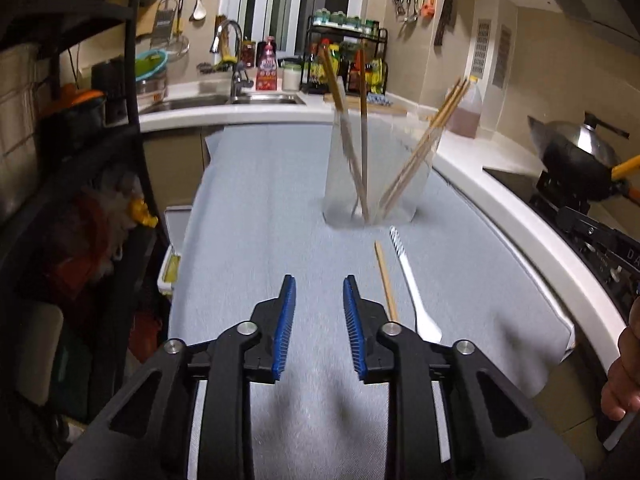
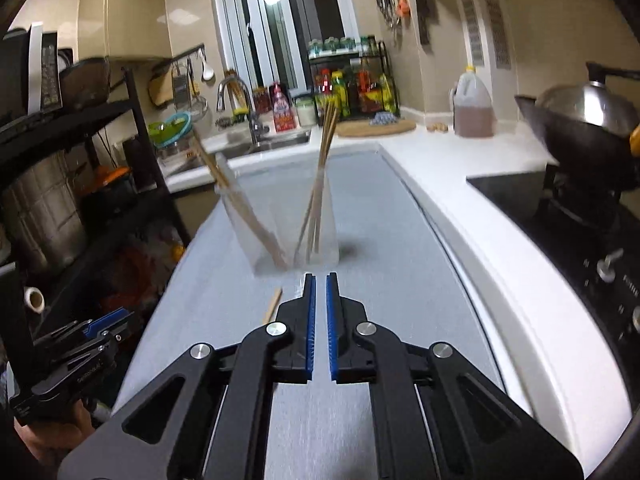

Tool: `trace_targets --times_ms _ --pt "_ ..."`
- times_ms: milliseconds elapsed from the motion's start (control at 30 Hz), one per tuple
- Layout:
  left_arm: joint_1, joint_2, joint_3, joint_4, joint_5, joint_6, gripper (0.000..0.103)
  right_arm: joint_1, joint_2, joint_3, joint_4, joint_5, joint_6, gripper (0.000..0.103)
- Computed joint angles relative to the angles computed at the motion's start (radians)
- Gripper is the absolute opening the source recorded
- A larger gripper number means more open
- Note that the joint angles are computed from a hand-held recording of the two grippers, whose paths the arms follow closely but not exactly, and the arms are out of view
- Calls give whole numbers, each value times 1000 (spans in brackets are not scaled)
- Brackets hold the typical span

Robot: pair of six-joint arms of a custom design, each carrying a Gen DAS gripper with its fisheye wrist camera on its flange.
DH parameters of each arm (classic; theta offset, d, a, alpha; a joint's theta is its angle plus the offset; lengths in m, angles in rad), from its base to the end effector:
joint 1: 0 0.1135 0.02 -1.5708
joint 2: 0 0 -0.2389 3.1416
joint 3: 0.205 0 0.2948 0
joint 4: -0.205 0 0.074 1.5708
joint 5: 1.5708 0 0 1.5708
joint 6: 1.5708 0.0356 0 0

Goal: Organize utensils
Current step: 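Close the right tool on the white spoon while the left tool grasps the last chopstick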

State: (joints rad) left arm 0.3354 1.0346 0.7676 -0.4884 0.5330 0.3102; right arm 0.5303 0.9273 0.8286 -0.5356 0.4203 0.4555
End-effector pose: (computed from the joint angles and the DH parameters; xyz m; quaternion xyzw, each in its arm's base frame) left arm 0.2594 0.0713 0.2289 0.0933 0.8869 -0.1079 0.4394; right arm 0.2278 0.1167 0.2728 0.0615 0.8756 0.0449 0.4769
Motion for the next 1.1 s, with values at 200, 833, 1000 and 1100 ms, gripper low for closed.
trace_targets --times_ms 200,833,1000,1100 --pt "2 -2 -63 12 -16 41 16 49 39 -72 33 0 51 6" --pt "26 12 -58 -19 19 54 16 41 442 46 152 -185 192 26" --pt "25 12 -60 -20 18 59 16 74 528 107 109 -138 223 23" --pt "24 13 -64 -23 18 69 16 87 519 94 119 -125 226 18"
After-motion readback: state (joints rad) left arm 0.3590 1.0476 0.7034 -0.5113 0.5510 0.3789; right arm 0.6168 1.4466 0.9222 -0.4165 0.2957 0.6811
